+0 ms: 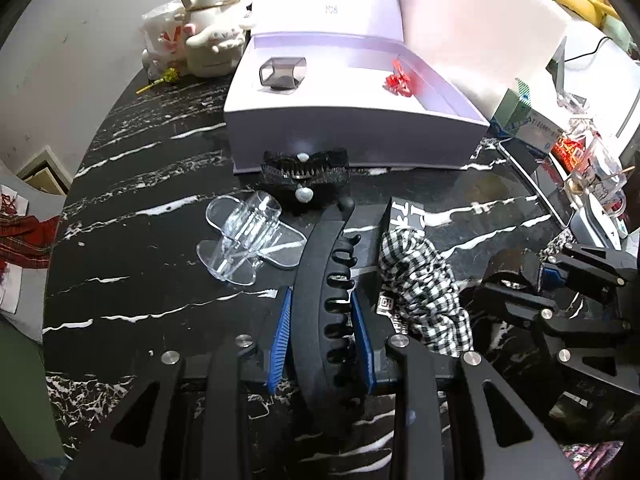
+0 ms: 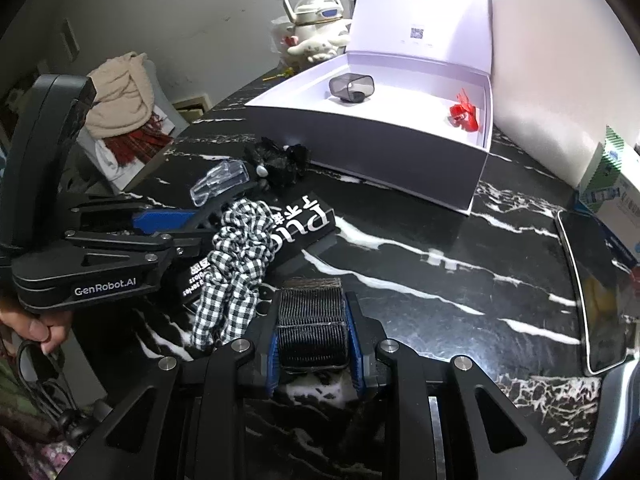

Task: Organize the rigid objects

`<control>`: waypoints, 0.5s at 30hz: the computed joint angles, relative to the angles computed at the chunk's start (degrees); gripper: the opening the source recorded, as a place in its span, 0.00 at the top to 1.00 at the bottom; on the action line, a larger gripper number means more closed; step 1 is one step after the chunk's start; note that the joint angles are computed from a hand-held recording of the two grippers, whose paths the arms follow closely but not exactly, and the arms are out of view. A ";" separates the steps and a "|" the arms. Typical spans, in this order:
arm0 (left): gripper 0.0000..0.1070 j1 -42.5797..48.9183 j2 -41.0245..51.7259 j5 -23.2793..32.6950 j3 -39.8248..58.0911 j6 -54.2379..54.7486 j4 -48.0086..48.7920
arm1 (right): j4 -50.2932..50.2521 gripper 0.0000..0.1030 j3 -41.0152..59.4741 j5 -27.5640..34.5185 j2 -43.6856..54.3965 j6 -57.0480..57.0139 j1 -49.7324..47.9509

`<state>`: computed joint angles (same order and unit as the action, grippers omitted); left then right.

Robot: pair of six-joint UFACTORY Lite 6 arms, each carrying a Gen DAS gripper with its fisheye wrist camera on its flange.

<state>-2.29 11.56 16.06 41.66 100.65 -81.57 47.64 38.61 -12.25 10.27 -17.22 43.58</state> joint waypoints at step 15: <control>0.73 0.67 -10.82 3.53 -0.68 -10.85 10.77 | 31.33 0.74 -0.11 -1.93 -7.26 -32.09 1.49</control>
